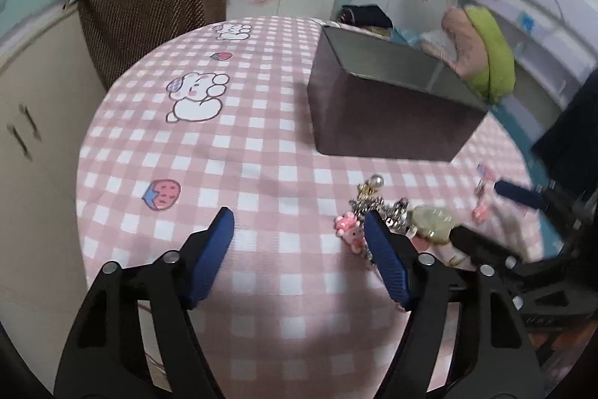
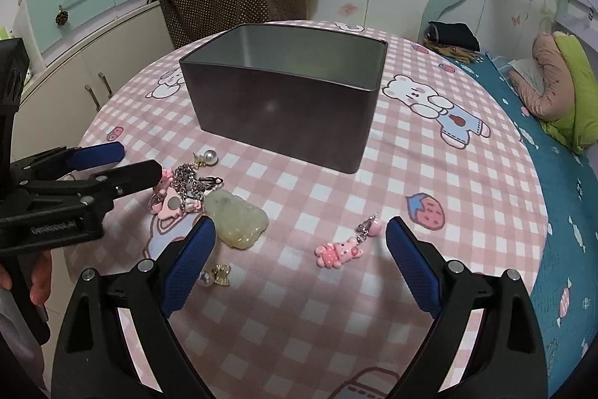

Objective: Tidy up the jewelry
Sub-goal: 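Move the right tool to the jade pendant while the left tool reaches the pink bear charm, then close the right tool on the jade pendant while the left tool grips the pink bear charm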

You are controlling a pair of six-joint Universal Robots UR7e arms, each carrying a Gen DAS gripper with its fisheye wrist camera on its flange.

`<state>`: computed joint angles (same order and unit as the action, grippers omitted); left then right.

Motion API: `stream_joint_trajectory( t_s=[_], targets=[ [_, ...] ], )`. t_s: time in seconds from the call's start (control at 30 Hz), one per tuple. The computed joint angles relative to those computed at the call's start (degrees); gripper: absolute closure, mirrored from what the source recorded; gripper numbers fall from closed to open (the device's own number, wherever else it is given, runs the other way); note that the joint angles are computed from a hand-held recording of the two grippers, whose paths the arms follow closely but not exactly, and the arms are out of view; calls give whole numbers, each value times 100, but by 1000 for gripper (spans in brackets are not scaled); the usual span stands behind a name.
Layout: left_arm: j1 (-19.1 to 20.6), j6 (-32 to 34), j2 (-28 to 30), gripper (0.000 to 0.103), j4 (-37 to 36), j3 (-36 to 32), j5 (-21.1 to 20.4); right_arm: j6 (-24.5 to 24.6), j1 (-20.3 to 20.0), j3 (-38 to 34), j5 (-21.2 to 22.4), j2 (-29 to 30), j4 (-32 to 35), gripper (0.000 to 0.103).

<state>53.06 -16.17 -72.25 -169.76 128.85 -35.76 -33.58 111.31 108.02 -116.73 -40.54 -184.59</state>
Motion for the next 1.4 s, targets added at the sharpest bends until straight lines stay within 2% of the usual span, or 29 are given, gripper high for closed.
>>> stream_joint_trajectory(
  t_s=[0.23, 0.27, 0.3, 0.4, 0.47, 0.53, 0.73, 0.77, 0.8, 0.83, 0.87, 0.97, 1.13, 1.2, 1.33, 1.4],
  targets=[
    [-42, 418, 233, 41, -82, -68, 90, -156, 36, -76, 26, 103, 41, 14],
    [-54, 542, 290, 47, -156, -79, 131, -200, 41, -76, 34, 110, 31, 14],
    [-46, 690, 284, 60, -228, -67, 4, -258, 48, -74, 45, 123, 5, 14],
    [-41, 940, 308, 82, -283, -88, -273, -308, 46, -54, 144, 127, -80, 14],
    [-54, 1050, 355, 89, -368, -71, -277, -426, 35, -52, 234, 140, -83, 14],
    [-34, 1067, 361, 89, -502, -37, -327, -463, 40, -83, 166, 193, -104, 14],
    [52, 829, 191, 89, -547, 34, -518, -688, -7, -90, 425, 228, 19, 36],
    [64, 799, 169, 92, -569, 40, -546, -737, -23, -83, 530, 217, 55, 45],
    [80, 757, 138, 94, -619, 52, -583, -734, -38, -82, 629, 195, 135, 59],
    [98, 718, 102, 97, -665, 64, -634, -750, -37, -76, 693, 192, 144, 66],
    [101, 678, 57, 103, -698, 88, -656, -846, -10, -71, 643, 227, 51, 68],
    [99, 598, 9, 103, -704, 117, -630, -901, 18, -75, 640, 244, 52, 76],
    [135, 367, -161, 101, -531, 158, -890, -806, 18, -77, 535, 243, -33, 77],
    [100, 366, -203, 86, -552, 207, -925, -772, 2, -87, 497, 223, -7, 77],
    [37, 325, -164, 74, -289, 208, -871, -745, -18, -93, 472, 204, -3, 77],
    [-24, 378, -84, 74, -315, 224, -710, -761, -17, -79, 468, 206, -35, 77]
  ],
)
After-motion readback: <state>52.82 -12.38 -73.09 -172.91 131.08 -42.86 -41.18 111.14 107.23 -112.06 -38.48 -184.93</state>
